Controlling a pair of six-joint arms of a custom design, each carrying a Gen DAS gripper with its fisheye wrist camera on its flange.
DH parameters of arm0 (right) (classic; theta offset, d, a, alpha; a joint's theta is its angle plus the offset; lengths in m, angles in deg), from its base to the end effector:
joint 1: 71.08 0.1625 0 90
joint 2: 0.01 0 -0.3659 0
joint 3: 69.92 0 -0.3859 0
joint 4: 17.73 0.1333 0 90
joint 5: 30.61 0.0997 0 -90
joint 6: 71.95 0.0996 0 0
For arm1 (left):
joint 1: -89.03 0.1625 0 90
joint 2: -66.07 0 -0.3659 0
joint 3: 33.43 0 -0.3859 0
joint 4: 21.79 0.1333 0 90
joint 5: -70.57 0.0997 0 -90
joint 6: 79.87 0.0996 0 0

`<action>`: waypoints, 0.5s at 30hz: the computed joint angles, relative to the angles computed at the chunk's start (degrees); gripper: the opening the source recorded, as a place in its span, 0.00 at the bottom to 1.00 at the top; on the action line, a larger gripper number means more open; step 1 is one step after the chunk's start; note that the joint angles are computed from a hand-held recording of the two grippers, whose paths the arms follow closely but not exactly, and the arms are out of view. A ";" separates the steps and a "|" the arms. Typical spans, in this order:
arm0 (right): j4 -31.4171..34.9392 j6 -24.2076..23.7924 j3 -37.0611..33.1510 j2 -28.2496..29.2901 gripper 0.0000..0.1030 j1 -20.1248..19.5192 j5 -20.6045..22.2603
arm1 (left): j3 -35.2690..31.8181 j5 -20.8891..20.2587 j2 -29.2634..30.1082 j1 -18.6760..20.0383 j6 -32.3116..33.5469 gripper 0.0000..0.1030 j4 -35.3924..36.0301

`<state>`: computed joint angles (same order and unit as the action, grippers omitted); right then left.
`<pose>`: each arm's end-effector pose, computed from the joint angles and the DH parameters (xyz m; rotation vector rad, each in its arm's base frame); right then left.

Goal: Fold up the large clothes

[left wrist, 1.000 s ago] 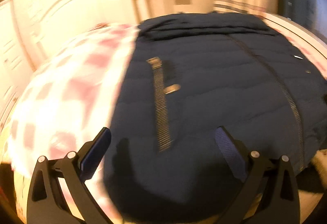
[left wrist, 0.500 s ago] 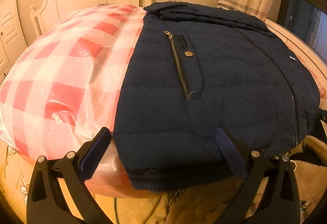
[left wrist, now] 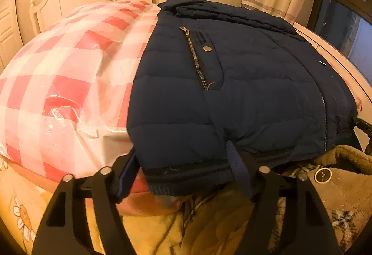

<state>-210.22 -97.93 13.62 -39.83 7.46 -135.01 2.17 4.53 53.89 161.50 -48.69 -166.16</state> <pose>-0.0315 -0.7018 0.1653 0.1307 -2.3443 1.1541 -0.0886 -0.8572 0.0595 0.9310 2.4262 -0.6477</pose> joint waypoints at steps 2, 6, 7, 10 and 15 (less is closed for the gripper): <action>0.32 1.24 -0.93 0.53 0.49 -0.35 0.63 | 0.95 0.34 -0.08 -0.26 0.40 0.80 -1.12; -0.71 0.06 -1.27 0.96 0.40 -0.62 1.29 | 3.01 1.79 -0.20 -0.53 1.50 0.61 -5.75; -1.52 -1.60 -0.74 0.87 0.32 -0.45 1.15 | 4.46 0.27 -1.53 -0.32 1.29 0.47 -5.25; -4.47 -5.14 1.62 -0.06 0.20 0.86 -0.87 | 13.86 -2.48 -7.33 -1.23 4.46 0.17 -11.27; -14.47 -4.37 8.51 -3.49 0.15 1.24 3.73 | 22.81 -9.68 -14.33 -3.02 4.96 0.14 -18.57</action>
